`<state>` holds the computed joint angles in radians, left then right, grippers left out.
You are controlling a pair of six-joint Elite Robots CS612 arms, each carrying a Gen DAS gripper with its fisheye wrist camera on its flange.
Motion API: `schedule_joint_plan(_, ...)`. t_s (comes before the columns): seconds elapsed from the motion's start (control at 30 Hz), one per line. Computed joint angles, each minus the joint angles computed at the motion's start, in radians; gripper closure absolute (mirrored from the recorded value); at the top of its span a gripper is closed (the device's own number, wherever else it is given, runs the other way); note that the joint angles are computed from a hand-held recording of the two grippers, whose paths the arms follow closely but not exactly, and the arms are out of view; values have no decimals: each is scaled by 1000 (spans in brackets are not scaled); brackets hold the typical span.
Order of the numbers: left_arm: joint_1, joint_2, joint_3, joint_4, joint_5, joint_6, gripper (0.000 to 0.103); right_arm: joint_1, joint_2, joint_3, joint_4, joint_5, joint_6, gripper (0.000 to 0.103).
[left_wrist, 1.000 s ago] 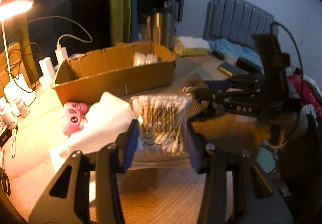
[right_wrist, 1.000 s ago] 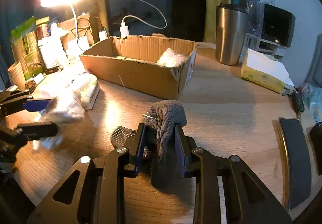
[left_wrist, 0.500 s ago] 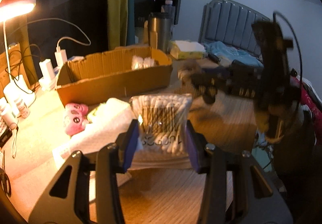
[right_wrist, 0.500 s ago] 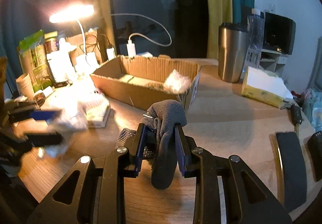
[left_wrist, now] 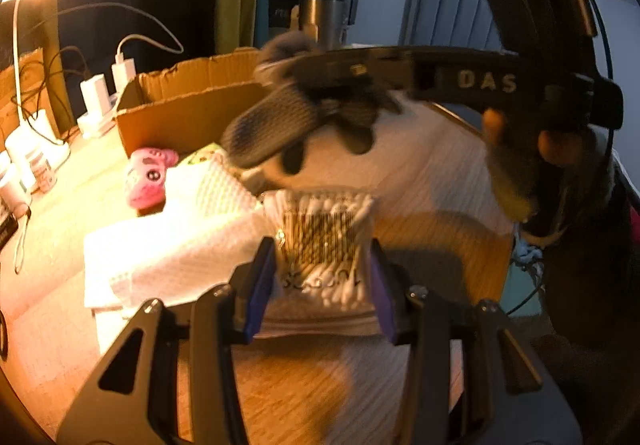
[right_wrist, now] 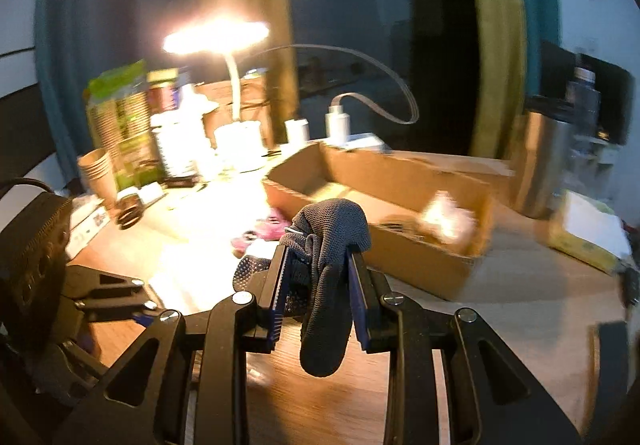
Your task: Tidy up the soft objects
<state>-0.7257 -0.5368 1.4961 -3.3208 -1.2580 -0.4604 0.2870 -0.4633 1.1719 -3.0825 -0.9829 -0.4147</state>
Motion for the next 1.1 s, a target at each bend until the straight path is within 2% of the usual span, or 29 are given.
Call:
schedule_joint_plan(0.23,3,-10,37,-24,-13,-23,57,41,30,-68,177,18,-110,73)
schedule_joint_plan(0.5,-3,-35,100,-45,32,-51,57,85,64,-129,329,-68,-231,73)
schedule_joint_plan(0.77,-24,-74,184,-55,100,-106,57,86,67,-137,368,-80,-241,73)
schedule_joint_plan(0.97,-34,-96,236,-115,132,-120,57,91,67,-134,367,-97,-243,73)
schedule_joint_plan(1.1,-28,-105,249,-90,138,-152,57,93,65,-130,362,-109,-245,73)
